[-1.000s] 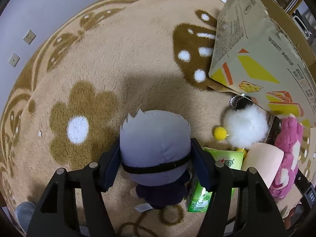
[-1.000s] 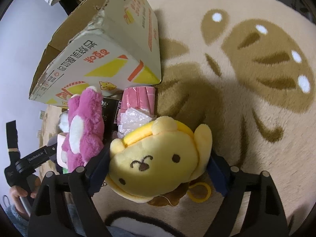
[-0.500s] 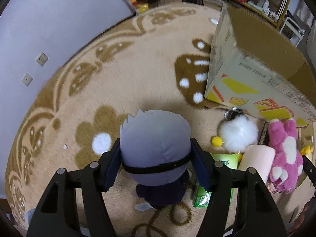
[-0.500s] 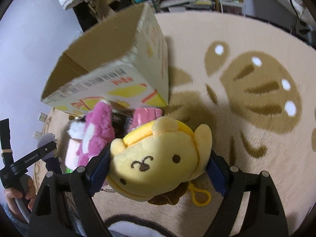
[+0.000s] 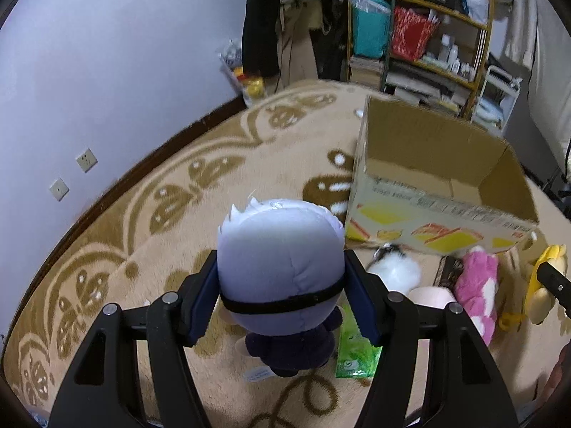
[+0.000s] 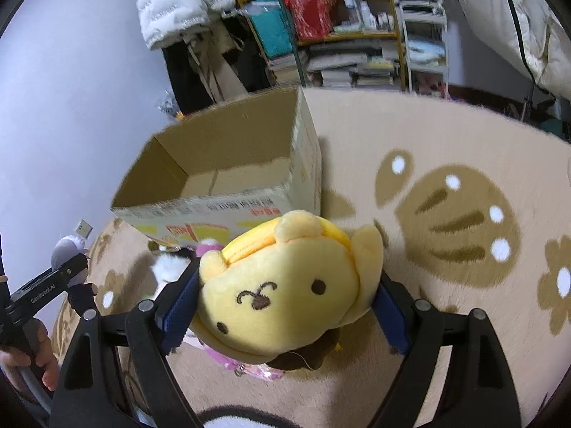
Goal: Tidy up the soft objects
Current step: 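Close the left tool on the doll while the right tool grips the yellow dog plush, then carry the doll in the left tool while the right tool carries the dog plush over the box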
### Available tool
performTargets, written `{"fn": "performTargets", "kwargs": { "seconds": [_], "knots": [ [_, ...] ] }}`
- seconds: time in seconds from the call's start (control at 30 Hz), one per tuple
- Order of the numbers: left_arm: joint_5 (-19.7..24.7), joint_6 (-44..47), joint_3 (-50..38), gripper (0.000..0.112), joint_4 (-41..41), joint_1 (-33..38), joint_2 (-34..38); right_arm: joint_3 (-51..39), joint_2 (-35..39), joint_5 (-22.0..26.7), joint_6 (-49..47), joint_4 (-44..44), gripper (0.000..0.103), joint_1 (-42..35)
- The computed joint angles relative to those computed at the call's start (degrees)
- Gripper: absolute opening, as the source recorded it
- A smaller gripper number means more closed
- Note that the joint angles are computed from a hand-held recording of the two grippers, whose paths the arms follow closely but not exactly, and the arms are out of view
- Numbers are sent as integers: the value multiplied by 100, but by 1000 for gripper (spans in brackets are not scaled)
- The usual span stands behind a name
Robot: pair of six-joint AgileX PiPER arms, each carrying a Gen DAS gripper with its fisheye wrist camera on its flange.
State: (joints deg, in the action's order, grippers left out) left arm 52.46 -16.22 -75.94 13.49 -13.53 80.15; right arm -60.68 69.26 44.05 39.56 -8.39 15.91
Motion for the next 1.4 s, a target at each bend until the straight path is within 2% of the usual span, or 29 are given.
{"fn": "performTargets", "kwargs": {
  "seconds": [0.2,0.33,0.6,1.0,1.13,1.4],
  "knots": [
    [-562,-168,119,65,196,-77,-401,-218,-168,-61,854,-1261,91,589],
    [-702,-336,20,65,497,-241,-452,-445,-165,-124,1061,-1692,91,740],
    [-816,-558,-368,65,1033,-619,-249,-1018,140,-238,777,-1843,91,665],
    [-1108,-690,-918,65,1550,-983,313,-1912,1032,-402,547,-2138,91,402],
    [-1275,-611,-1090,65,1532,-983,548,-2101,1321,-427,683,-2440,91,372],
    [-1472,-579,-1515,65,1477,-926,1027,-2274,1705,-672,546,-2418,91,194]
  ]
}}
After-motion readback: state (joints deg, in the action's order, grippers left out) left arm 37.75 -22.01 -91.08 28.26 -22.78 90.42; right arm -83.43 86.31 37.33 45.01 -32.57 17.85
